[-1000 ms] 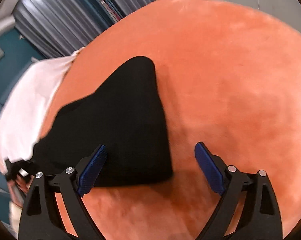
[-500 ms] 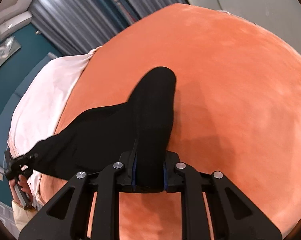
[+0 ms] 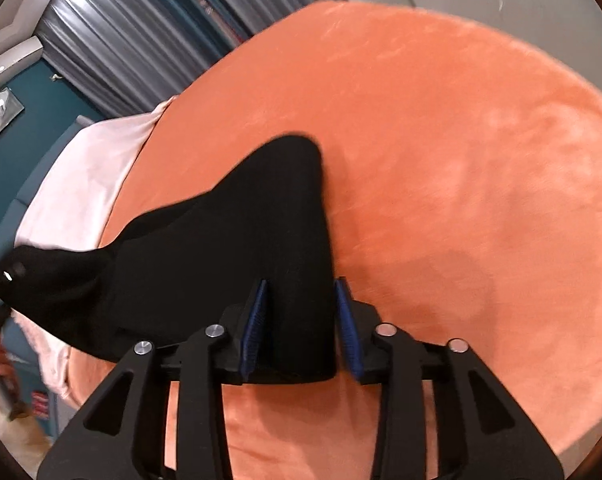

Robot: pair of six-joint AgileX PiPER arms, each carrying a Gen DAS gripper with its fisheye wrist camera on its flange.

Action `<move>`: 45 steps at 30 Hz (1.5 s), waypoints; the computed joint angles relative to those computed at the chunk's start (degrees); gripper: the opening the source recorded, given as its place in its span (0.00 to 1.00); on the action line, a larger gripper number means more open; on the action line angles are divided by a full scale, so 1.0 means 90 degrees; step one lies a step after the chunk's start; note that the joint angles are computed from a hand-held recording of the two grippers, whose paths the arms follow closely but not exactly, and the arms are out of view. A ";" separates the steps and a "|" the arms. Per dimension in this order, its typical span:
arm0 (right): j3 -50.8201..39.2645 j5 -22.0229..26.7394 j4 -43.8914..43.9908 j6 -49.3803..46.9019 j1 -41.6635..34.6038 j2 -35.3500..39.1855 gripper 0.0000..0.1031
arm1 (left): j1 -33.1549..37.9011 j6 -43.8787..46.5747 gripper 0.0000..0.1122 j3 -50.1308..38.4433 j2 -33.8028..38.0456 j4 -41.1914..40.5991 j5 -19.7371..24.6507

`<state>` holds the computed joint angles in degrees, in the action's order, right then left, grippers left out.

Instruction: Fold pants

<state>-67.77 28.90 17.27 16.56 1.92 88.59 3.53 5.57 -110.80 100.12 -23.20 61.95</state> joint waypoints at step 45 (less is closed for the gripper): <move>-0.3903 0.1825 -0.0179 0.0156 0.1383 0.2521 0.21 | -0.1953 -0.1714 0.82 0.3536 -0.1506 0.4266 -0.1352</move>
<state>-102.91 45.32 15.66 17.97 14.37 111.28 -14.05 -9.85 -78.98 86.56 15.20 49.78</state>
